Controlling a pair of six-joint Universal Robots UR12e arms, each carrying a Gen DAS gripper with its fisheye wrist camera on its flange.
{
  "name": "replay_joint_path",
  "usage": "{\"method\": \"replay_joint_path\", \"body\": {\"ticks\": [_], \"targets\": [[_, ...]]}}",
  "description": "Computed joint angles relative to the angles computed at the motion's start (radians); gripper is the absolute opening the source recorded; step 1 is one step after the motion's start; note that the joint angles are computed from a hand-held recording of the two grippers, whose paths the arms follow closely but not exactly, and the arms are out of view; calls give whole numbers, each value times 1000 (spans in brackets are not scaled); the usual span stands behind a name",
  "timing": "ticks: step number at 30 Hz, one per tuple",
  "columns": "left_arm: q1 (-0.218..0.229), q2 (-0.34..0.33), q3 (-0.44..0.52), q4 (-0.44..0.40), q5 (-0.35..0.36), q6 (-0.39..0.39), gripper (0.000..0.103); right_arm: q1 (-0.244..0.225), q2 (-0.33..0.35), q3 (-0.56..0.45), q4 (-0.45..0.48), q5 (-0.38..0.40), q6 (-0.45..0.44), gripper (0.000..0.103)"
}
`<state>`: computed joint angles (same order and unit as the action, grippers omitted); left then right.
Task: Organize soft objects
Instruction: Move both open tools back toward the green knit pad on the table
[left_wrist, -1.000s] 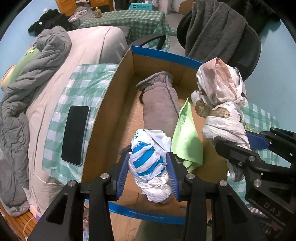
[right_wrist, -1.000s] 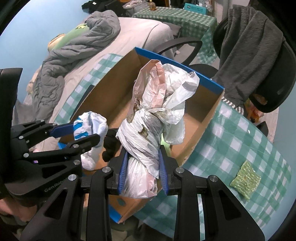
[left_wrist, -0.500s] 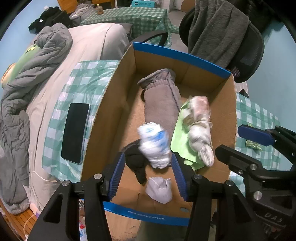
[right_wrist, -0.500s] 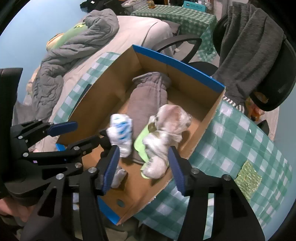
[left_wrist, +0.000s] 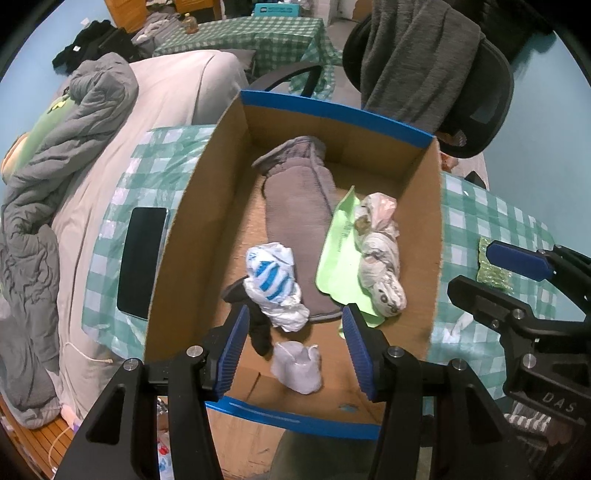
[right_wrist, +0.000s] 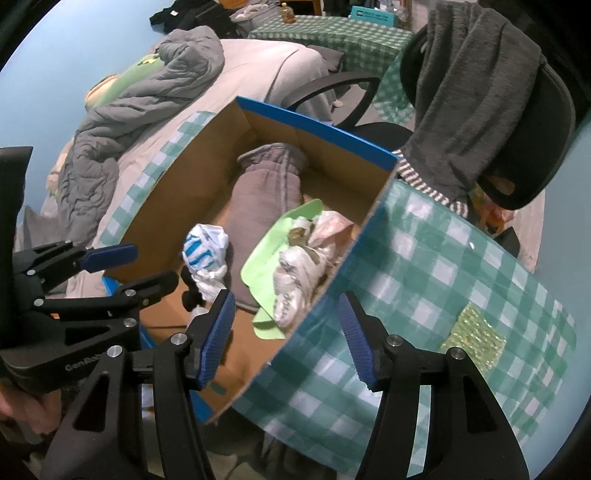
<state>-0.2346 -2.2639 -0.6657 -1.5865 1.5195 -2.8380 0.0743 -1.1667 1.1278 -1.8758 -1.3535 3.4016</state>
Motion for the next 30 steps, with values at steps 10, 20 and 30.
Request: {"method": "replay_joint_path", "body": {"ticks": [10, 20, 30], "targets": [[-33, 12, -14, 13, -5, 47, 54, -33, -59, 81, -20, -16, 24, 59], [-68, 13, -18, 12, -20, 88, 55, -70, -116, 159, -30, -38, 50, 59], [-101, 13, -23, 14, -23, 113, 55, -106, -165, 228, -43, -49, 56, 66]]}}
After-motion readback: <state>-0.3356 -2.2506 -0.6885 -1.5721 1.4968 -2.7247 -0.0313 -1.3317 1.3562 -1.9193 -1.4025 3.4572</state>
